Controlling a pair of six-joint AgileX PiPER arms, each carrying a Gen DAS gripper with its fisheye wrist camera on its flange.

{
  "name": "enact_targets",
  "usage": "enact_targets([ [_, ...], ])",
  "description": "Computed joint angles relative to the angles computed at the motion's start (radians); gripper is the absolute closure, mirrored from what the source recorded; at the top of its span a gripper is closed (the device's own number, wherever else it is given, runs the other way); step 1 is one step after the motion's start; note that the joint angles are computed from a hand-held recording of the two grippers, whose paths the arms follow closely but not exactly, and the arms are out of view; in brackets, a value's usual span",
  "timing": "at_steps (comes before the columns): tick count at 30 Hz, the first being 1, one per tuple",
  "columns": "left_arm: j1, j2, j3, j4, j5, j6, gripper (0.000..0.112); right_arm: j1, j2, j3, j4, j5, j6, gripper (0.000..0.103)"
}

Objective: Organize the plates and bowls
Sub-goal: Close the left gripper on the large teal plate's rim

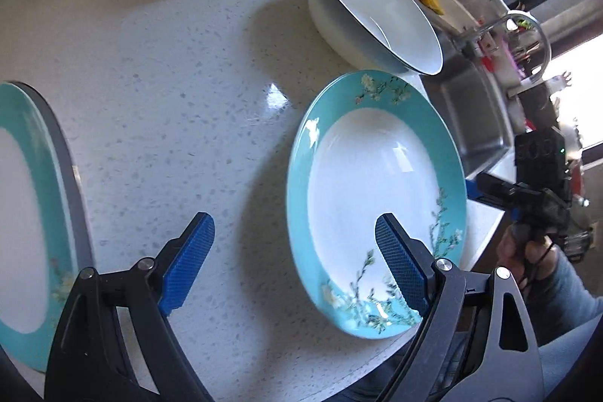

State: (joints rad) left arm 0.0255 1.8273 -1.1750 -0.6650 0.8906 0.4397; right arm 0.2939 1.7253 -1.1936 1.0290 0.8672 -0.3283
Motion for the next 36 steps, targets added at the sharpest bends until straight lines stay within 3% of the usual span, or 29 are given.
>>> enact_targets([
  [6, 0.014, 0.032, -0.034, -0.051, 0.039, 0.027, 0.027, -0.002, 0.04, -0.021, 0.022, 0.043, -0.026, 0.048],
  [8, 0.0, 0.053, -0.065, -0.051, 0.054, 0.018, 0.045, -0.002, 0.06, -0.032, 0.037, 0.071, -0.042, 0.055],
  [10, -0.01, 0.064, -0.076, -0.037, 0.071, 0.012, 0.082, -0.007, 0.074, -0.033, 0.059, 0.091, -0.053, 0.058],
  [11, -0.015, 0.06, -0.07, -0.024, 0.067, 0.003, 0.086, -0.009, 0.073, -0.03, 0.061, 0.088, -0.051, 0.06],
  [18, 0.026, 0.111, -0.102, -0.092, 0.13, 0.034, 0.087, -0.025, 0.072, -0.021, 0.065, 0.106, -0.055, 0.066],
  [23, 0.055, 0.146, -0.137, -0.124, 0.202, 0.038, 0.088, -0.028, 0.084, -0.047, 0.003, 0.122, -0.007, 0.086],
  [25, 0.07, 0.149, -0.133, -0.124, 0.212, 0.046, 0.094, -0.033, 0.096, -0.068, -0.025, 0.143, 0.015, 0.094],
  [36, 0.107, 0.166, -0.146, -0.15, 0.268, 0.068, 0.098, -0.044, 0.104, -0.089, -0.054, 0.2, 0.054, 0.093],
])
